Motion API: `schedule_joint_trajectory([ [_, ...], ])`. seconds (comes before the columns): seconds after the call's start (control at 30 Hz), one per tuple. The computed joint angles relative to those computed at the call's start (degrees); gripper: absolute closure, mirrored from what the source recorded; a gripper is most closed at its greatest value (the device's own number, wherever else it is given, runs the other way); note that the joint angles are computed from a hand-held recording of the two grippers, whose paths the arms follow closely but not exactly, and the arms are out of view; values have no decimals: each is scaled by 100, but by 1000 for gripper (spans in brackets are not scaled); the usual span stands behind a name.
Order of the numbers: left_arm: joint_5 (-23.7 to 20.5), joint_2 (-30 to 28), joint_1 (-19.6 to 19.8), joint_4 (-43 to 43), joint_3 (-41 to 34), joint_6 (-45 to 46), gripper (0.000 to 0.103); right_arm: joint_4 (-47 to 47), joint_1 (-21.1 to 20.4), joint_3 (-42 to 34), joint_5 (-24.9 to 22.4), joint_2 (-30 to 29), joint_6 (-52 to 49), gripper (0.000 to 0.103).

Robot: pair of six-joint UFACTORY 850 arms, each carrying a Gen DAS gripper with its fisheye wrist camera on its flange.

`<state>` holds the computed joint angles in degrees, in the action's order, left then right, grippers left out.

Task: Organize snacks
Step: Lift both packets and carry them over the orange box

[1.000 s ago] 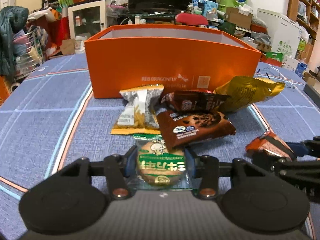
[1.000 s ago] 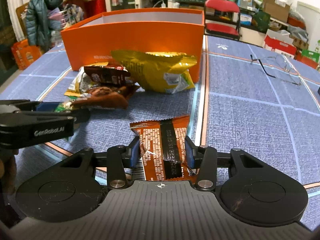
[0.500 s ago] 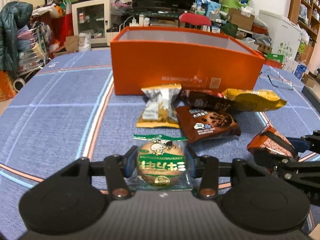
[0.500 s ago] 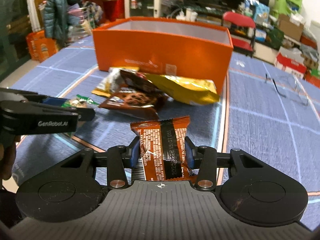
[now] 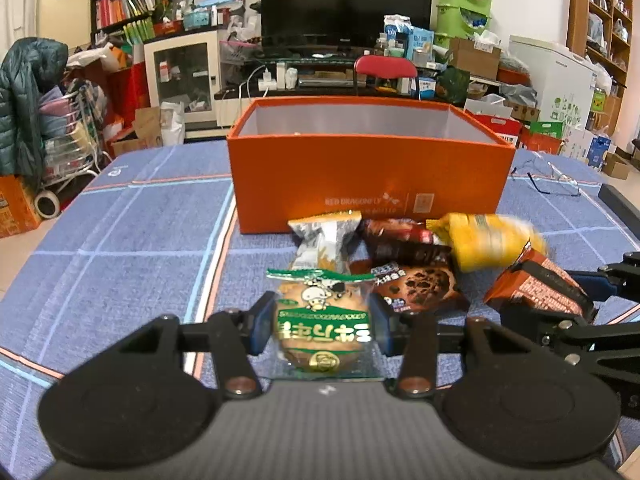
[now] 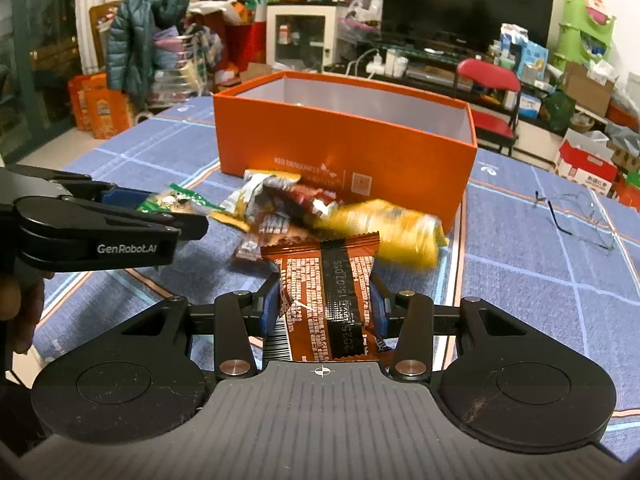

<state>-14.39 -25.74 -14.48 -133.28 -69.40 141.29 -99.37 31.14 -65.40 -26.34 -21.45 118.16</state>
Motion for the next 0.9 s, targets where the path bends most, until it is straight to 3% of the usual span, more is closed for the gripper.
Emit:
schedule_joint_trajectory([
  [0.23, -88, 95, 31, -359, 97, 331, 57, -180, 29, 54, -65, 65, 102, 75],
  [0.4, -291, 200, 42, -826, 147, 855, 56, -248, 103, 46, -478, 116, 81, 75],
  [0.57, -499, 239, 74, -672, 23, 682, 56, -384, 4, 13, -803, 271, 342, 75],
  [0.77, -576, 64, 75, -847, -460, 807, 56, -768, -273, -210, -969, 336, 764, 74],
  [0.9, -305, -335, -20, -899, -1136, 847, 56, -719, -487, -625, -834, 111, 632, 74],
])
